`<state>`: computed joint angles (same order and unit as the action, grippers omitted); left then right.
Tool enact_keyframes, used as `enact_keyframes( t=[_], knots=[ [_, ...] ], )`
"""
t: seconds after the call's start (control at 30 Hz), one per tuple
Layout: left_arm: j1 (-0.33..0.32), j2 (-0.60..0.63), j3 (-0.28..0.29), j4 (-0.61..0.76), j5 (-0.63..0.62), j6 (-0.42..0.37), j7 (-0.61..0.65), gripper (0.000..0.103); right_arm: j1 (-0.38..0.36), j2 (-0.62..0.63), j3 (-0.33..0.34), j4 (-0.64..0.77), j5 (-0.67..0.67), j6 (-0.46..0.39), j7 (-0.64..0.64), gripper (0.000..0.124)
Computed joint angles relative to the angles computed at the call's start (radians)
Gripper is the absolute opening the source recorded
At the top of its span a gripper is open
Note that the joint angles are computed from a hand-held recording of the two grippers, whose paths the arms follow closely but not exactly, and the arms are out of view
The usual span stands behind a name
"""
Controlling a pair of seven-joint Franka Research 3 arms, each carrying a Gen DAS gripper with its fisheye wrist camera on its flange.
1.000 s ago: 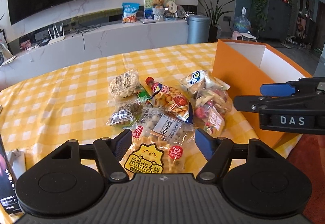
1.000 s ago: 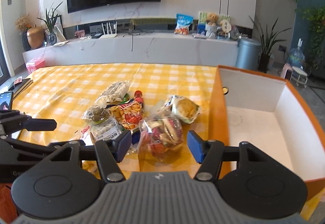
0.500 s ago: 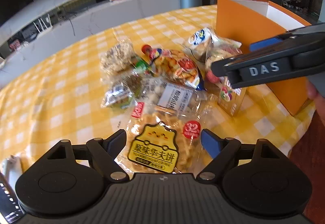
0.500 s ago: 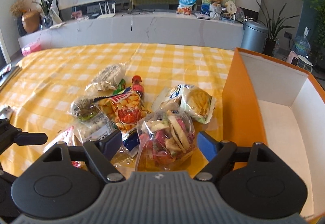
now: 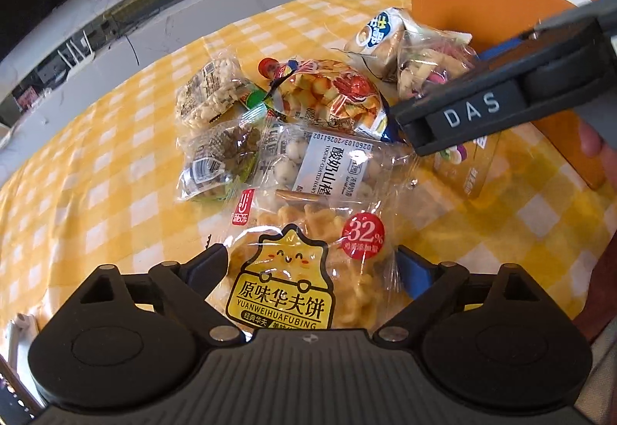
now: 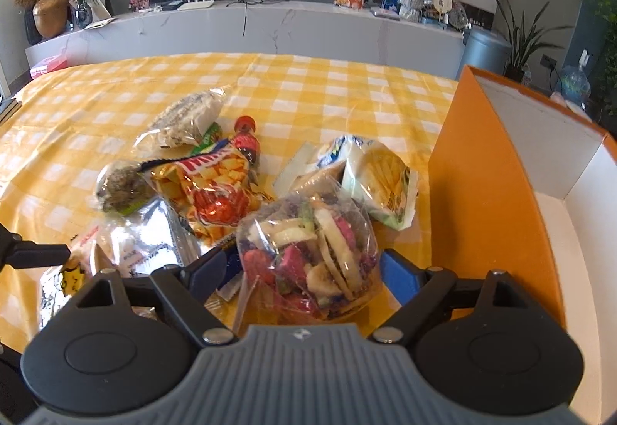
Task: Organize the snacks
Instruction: 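Grasp the yellow-labelled cookie bag with the left tool while the right tool grasps the dried fruit bag, then carry both bags over the orange box and release them inside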
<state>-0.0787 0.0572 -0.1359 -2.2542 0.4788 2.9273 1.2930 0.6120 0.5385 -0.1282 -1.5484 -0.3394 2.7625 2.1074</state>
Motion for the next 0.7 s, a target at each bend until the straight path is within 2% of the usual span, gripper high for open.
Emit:
enact_keyframes(
  t=[0.1, 0.17, 0.4, 0.53, 0.7],
  knots=[
    [0.002, -0.007, -0.006, -0.001, -0.034, -0.009, 0.039, 0.101, -0.011, 0.013, 0.01, 0.015, 0.019, -0.022, -0.014, 0.076],
    [-0.002, -0.014, -0.003, -0.005, -0.005, -0.013, 0.016, 0.095, -0.013, 0.013, 0.009, 0.01, 0.02, -0.013, -0.017, 0.074],
    [-0.005, -0.047, 0.002, -0.023, 0.138, -0.017, -0.144, 0.074, -0.006, -0.03, 0.002, -0.046, 0.012, 0.014, -0.006, 0.071],
    [0.006, -0.075, -0.001, -0.047, 0.125, 0.009, -0.191, 0.063, 0.003, -0.071, -0.006, -0.096, -0.019, 0.042, 0.011, 0.07],
    [0.027, -0.115, -0.012, -0.071, 0.188, 0.037, -0.297, 0.059, 0.01, -0.126, -0.012, -0.158, -0.064, 0.081, 0.031, 0.07]
  ],
)
